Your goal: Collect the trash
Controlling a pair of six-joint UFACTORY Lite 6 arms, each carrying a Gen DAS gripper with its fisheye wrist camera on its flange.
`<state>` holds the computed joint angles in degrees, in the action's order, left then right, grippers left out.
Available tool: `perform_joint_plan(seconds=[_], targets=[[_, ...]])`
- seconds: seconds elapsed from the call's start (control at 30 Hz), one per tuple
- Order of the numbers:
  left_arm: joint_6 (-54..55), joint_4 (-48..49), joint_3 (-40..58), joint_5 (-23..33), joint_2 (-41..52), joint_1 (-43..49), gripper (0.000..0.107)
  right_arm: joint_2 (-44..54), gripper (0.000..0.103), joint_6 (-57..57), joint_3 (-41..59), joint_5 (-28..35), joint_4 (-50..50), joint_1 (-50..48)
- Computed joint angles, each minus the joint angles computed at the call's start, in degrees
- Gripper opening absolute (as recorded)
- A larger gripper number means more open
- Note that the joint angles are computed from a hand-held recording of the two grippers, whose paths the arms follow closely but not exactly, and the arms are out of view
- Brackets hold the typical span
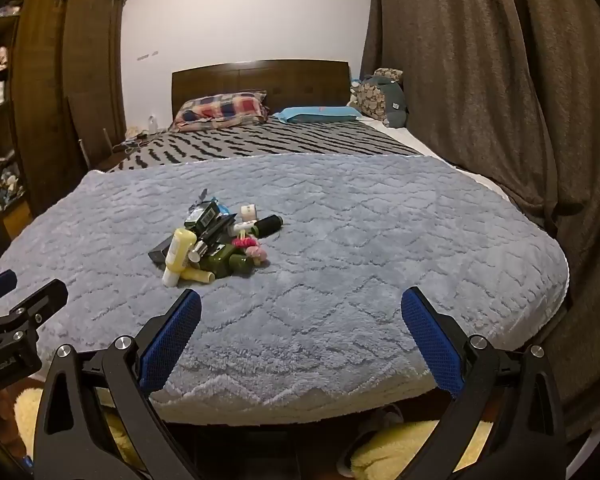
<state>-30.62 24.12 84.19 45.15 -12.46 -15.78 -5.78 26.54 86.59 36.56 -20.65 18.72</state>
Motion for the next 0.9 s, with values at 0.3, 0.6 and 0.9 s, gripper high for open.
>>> perform_joint_plan(seconds=[0.3,0.6,0.9], targets=[[2.71,-1.75,-1.53,-1.49,-1.1,1.79,0.095,-0.56,0.1,-0.56,-0.48,-0.2,0.62,-0.19],[-1.52,2.47,0.36,0.52,-0.17,-1.3,0.095,-0.37,0.1,0.82,0.16,0.22,-0.51,0.69],[-1.01,2.07,0.31,0.39,-0.41,-0.98,0.095,-0.69,0.1,1.11,0.19,0.42,-0.8,0.98]])
